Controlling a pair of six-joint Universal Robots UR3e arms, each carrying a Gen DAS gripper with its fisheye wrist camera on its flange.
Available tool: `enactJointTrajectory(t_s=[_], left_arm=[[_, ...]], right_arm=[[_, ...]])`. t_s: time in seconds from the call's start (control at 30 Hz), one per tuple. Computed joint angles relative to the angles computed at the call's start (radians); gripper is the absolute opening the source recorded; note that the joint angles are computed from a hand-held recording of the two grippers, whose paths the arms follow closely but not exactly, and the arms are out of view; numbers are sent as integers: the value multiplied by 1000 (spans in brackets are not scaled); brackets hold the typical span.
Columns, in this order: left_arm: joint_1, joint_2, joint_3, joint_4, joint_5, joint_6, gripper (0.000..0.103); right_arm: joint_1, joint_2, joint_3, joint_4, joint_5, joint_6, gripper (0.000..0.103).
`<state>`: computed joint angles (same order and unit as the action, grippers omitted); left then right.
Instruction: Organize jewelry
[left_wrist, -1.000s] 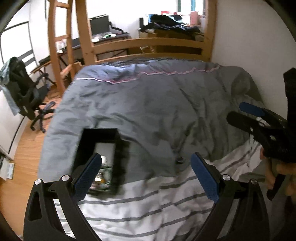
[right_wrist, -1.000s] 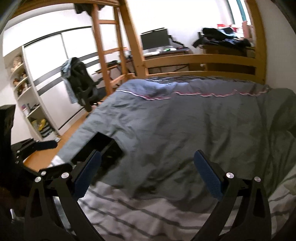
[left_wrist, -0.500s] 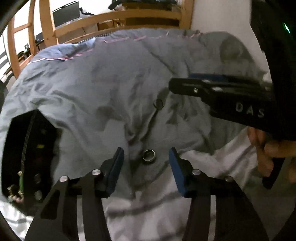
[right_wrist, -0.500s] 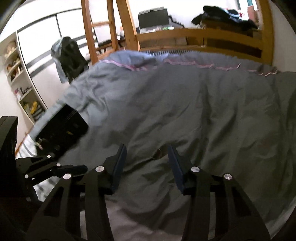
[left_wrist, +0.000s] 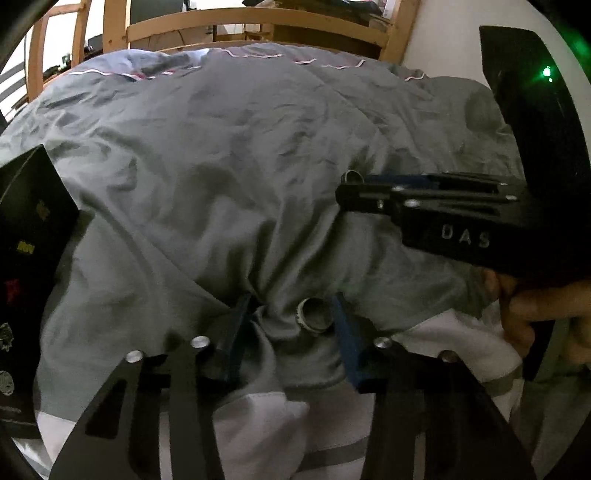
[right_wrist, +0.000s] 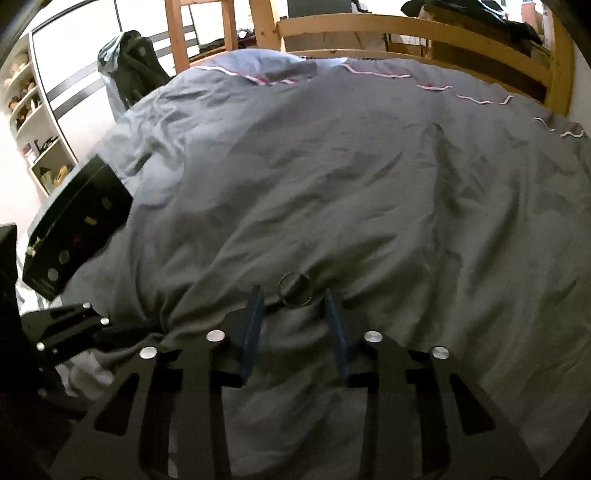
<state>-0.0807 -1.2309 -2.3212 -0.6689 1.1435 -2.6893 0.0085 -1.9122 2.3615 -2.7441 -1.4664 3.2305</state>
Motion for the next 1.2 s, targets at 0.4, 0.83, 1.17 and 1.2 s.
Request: enactJointTrajectory(t_s=[0.4,0.83,1.17,1.2], left_arm=[[79,141,-32,-109,-27,67,11],[103,128,-24,-129,-61,73,11],[150,183,-25,-180,-106,103,10],[162,197,-21,-197,-116,110,10]], right_arm=[[15,-42,22,-24,-2,-20,13],[153,187,-41,-187,-189,19,36],[117,96,1,-233,-152,29,21],[119,90,4,-241,-151,31,21]])
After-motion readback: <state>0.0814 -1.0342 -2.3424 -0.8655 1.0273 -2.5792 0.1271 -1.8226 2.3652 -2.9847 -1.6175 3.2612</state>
